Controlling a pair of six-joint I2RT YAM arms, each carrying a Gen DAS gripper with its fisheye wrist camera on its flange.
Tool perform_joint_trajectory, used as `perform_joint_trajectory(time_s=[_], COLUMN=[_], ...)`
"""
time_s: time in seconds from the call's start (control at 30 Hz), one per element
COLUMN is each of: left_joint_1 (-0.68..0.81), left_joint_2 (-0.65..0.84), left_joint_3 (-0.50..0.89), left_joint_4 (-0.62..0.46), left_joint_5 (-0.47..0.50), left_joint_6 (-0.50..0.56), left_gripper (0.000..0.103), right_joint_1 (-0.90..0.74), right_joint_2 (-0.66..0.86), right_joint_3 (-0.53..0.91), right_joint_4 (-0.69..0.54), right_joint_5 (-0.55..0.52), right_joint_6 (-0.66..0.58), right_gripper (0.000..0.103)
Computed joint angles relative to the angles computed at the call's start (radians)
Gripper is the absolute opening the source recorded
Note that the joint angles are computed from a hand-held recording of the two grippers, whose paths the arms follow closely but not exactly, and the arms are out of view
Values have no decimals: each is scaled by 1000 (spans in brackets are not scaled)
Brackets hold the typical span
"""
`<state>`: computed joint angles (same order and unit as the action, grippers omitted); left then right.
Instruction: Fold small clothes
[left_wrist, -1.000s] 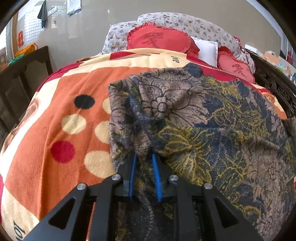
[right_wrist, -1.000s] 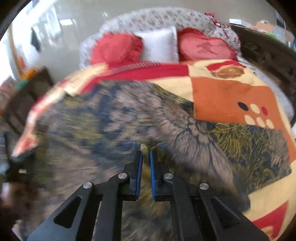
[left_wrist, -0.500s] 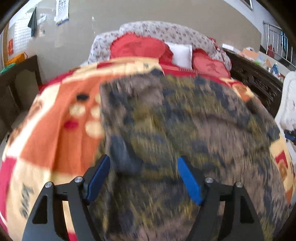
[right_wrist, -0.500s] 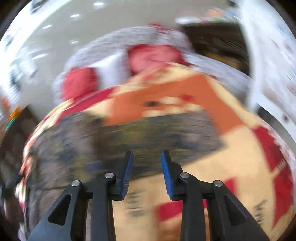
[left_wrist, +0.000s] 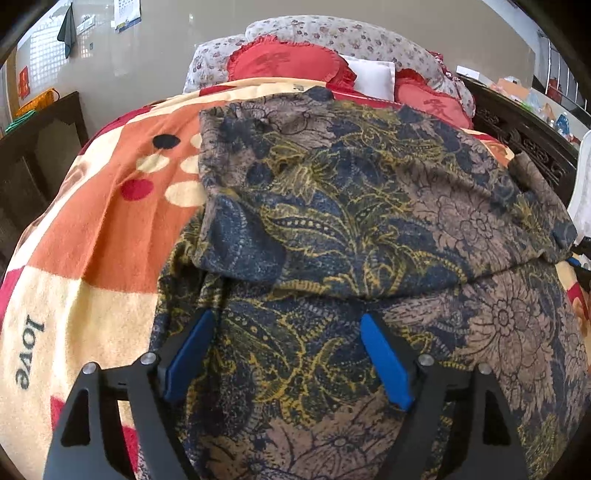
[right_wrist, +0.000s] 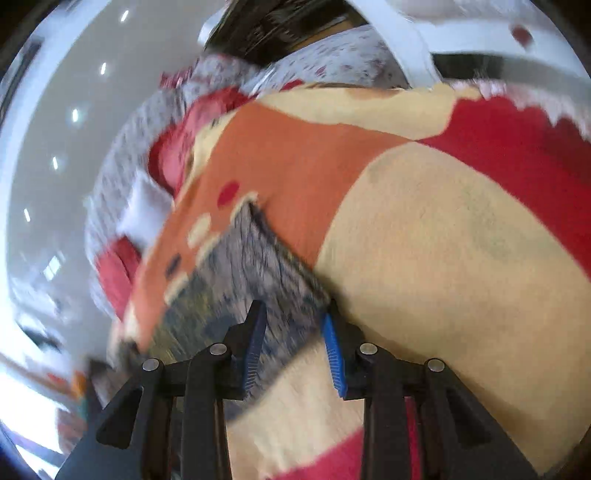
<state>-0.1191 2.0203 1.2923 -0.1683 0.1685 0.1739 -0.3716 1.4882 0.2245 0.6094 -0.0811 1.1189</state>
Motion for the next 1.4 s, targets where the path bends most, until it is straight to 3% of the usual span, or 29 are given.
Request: perform_joint_trajectory(time_s=[0.1,0.33,0.43,0.53,0.6,0.7,0.87,1.0,1.1,1.27,1.4], left_joint_1=[3,3,8,10,10,9,22,61,76,48,28], left_joint_2=[3,-5,-5,-7,-7,-8,-46,-119,-120,-29,55], left_joint_3=[7,-3,-2,-5,-5,-7,-8,6,74,205,313], left_joint_4=[-4,-1,-2,0,0,2,-28,-52,-112,-225,-307], left_joint_5=[4,9,16,18,19,18,41,159,263,362,499], left_joint_6=[3,1,3,5,5,5,16,-47,-85,-86,-141], left_gripper=[86,86,86,86,86,86,86,86,93,93,93], right_joint_1=[6,8,-12,9,49,228,579,751,813,888,959], right_joint_2=[-37,-491,-551,-547,-541,-492,-290,-32,161,523,614], right_joint_3=[51,367,580,737,800,862,940,1050,1117,1294,1305], right_joint_4=[-120,-825,-1039,-1149,-1175,-1153,-964,-801,-722,-748,-718], right_joint_5=[-1,192,247,284,259,322,399,360,326,271,301], right_joint_6=[-39,-376,-519,-586,-598,-574,-522,-528,-514,-439,-412], right_gripper=[17,17,17,17,17,17,17,17,17,17,17])
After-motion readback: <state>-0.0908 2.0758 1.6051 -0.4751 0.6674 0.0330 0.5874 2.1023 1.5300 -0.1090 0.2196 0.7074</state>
